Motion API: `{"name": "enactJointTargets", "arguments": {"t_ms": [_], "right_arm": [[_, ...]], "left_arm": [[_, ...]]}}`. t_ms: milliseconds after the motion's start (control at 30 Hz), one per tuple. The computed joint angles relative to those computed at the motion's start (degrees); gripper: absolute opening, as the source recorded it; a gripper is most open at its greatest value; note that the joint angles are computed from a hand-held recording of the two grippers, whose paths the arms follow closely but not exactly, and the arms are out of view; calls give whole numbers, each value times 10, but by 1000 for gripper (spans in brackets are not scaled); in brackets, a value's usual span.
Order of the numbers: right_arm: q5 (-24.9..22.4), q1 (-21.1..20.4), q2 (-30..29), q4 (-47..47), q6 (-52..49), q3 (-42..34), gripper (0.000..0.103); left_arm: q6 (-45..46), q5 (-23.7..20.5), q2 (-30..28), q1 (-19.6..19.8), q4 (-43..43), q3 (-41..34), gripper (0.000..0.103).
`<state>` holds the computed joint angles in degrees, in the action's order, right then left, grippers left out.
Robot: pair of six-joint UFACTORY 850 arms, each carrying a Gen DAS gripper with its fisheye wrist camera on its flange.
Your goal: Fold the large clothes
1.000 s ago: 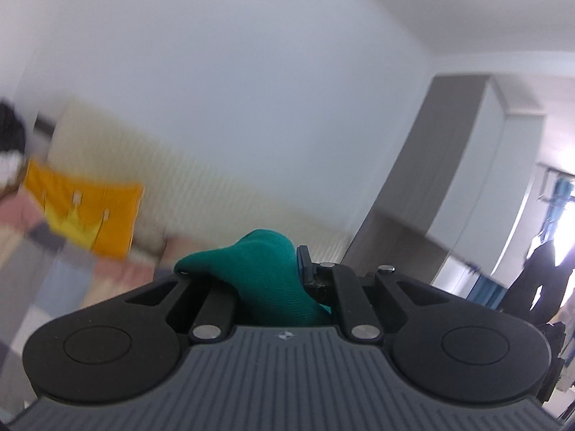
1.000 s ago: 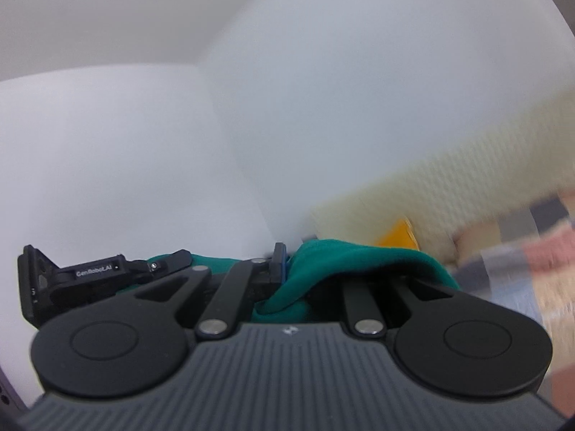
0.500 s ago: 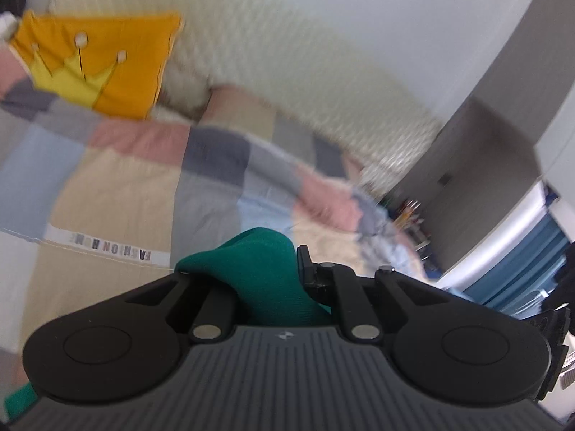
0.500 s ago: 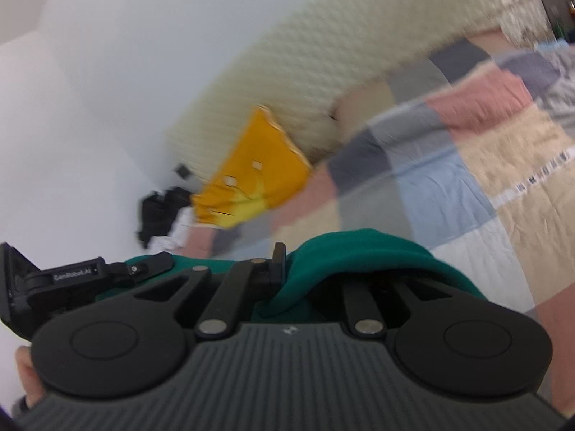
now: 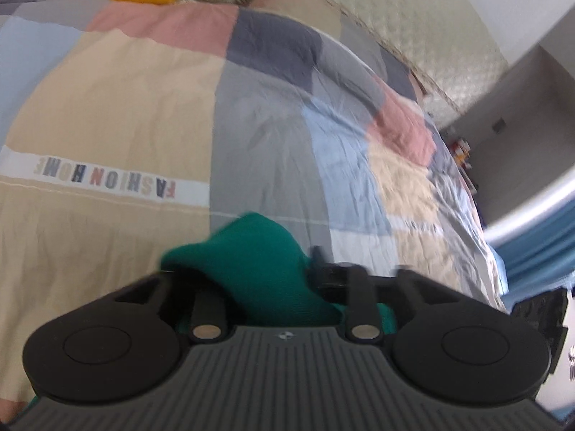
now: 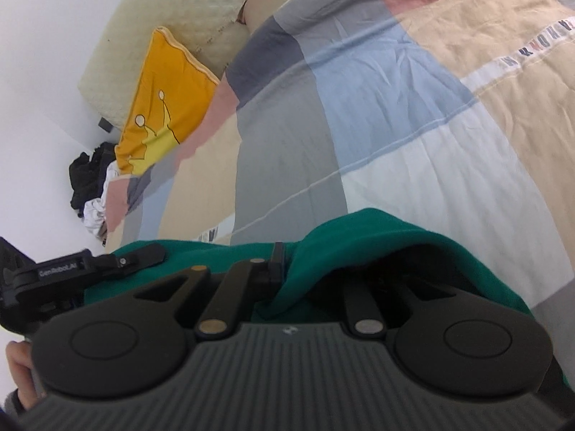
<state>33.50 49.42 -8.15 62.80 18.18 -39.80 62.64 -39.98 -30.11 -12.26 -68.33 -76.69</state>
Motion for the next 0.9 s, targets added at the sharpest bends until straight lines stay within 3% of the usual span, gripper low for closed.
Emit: {"name": "enactJointTargets", "arguments": {"t_ms": [33, 67, 100, 167, 267, 433, 633, 800, 900], "right_arm": [[-2, 5, 6, 15, -14, 0, 26], [0, 14, 14, 41, -34, 0, 40], [6, 17, 15, 42, -31, 2, 63], [19, 37, 30, 61, -35, 9, 78], [36, 74, 49, 127, -103, 8, 78], [114, 177, 65, 268, -235, -14, 78], [191, 304, 28, 347, -273, -62, 78], [207, 378, -37, 366, -288, -120, 78], [209, 408, -84, 366, -314, -160, 77]], "left_arm": [[-3, -6, 15, 0, 8, 10, 74], [4, -10, 27, 1, 9, 20, 78], [3, -12, 50, 2, 19, 36, 83], [5, -20, 77, 1, 42, 54, 85], [21, -10, 141, 8, 48, 104, 87], [55, -15, 265, 33, 32, 198, 89], [83, -14, 438, 81, 41, 320, 89], [101, -44, 584, 158, 55, 422, 89], [129, -91, 655, 237, 44, 485, 89]]}}
